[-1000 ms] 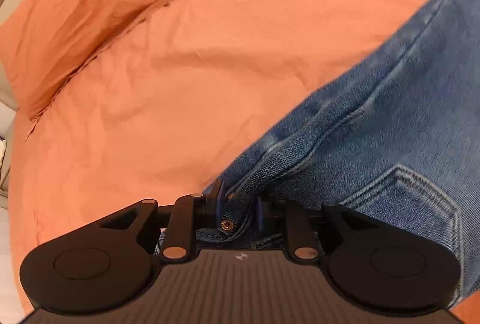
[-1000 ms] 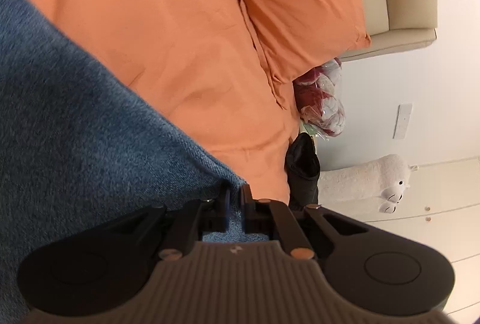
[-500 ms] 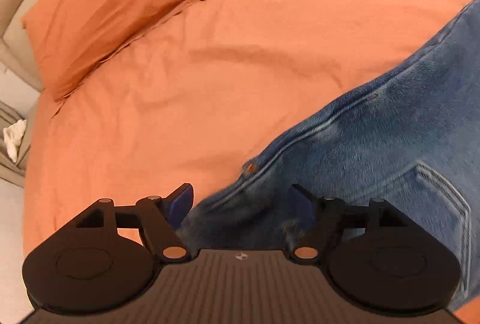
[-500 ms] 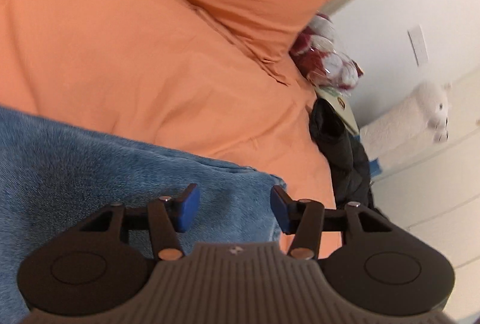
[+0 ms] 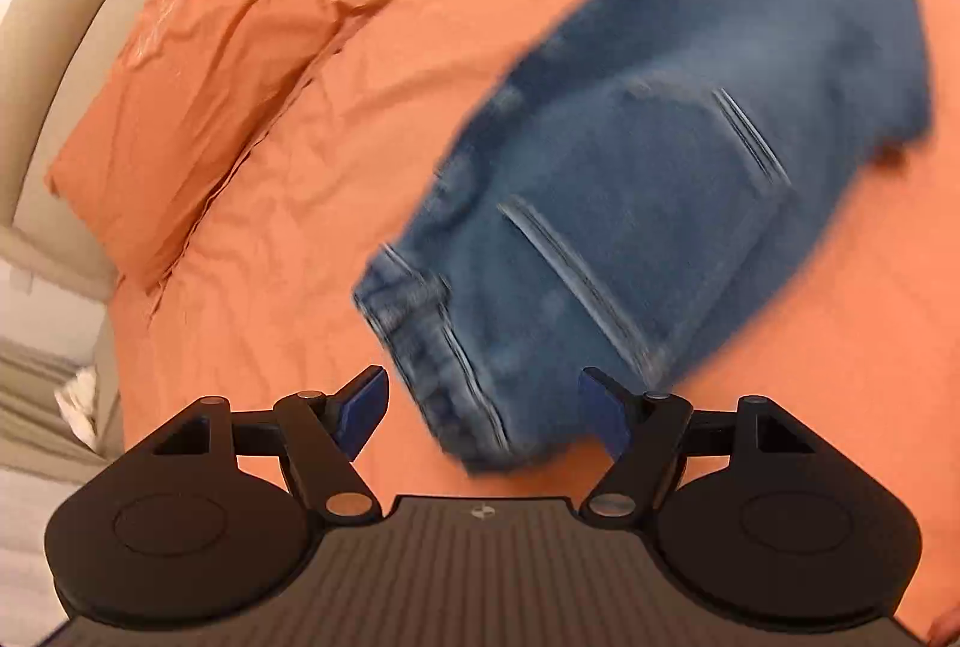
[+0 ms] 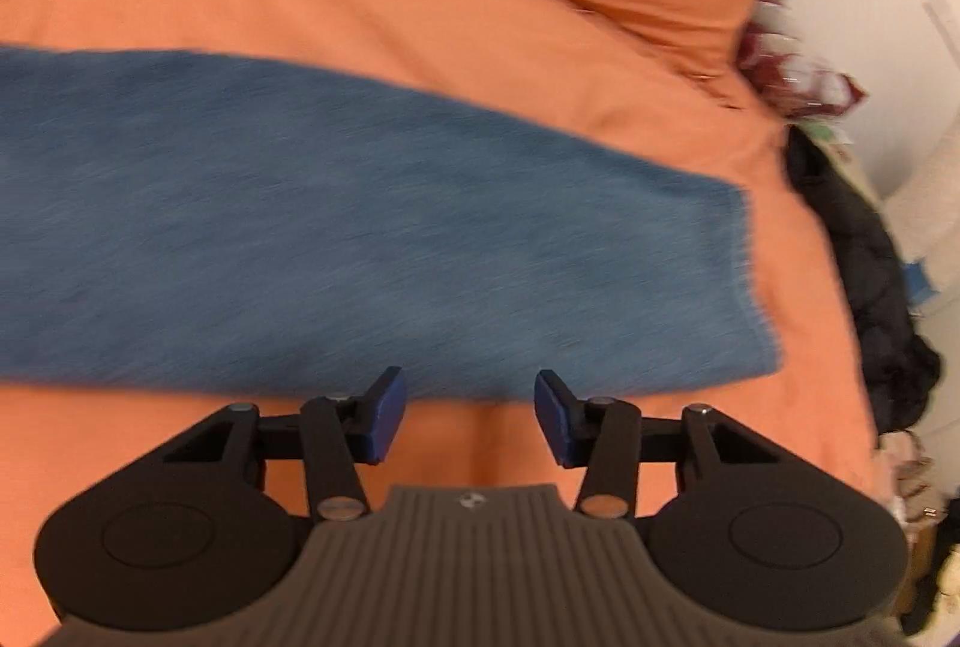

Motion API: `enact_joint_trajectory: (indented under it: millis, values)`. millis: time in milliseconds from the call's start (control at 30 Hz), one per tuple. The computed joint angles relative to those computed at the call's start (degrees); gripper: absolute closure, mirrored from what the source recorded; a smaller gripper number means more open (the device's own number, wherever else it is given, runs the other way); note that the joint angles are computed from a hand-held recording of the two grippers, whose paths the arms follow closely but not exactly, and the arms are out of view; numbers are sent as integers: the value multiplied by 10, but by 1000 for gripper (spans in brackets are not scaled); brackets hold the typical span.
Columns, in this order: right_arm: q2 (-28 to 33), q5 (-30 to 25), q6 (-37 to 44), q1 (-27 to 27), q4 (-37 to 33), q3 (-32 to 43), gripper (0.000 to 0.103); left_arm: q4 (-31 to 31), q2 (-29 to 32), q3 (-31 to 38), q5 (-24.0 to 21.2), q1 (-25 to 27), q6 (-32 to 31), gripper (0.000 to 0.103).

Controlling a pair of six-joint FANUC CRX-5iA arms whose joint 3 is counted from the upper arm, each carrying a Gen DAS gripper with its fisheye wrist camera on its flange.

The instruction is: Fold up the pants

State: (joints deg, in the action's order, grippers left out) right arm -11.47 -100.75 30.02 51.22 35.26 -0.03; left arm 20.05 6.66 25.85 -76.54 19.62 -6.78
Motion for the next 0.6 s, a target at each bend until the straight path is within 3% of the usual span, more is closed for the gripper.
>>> enact_joint_trajectory:
  millis: [100, 300, 467, 600]
  values:
    - [8, 41, -56, 58, -33, 13, 63, 35, -55, -105, 63, 29, -124, 19]
    - [47, 179, -102, 129, -43, 21, 65, 147, -134, -299, 205, 51, -340, 18]
    - [115, 238, -72, 126, -48, 59, 65, 219, -155, -397, 307, 43, -508, 14]
    - [159, 258, -39, 107, -37, 86, 65, 261, -146, -428, 355, 33, -611, 14]
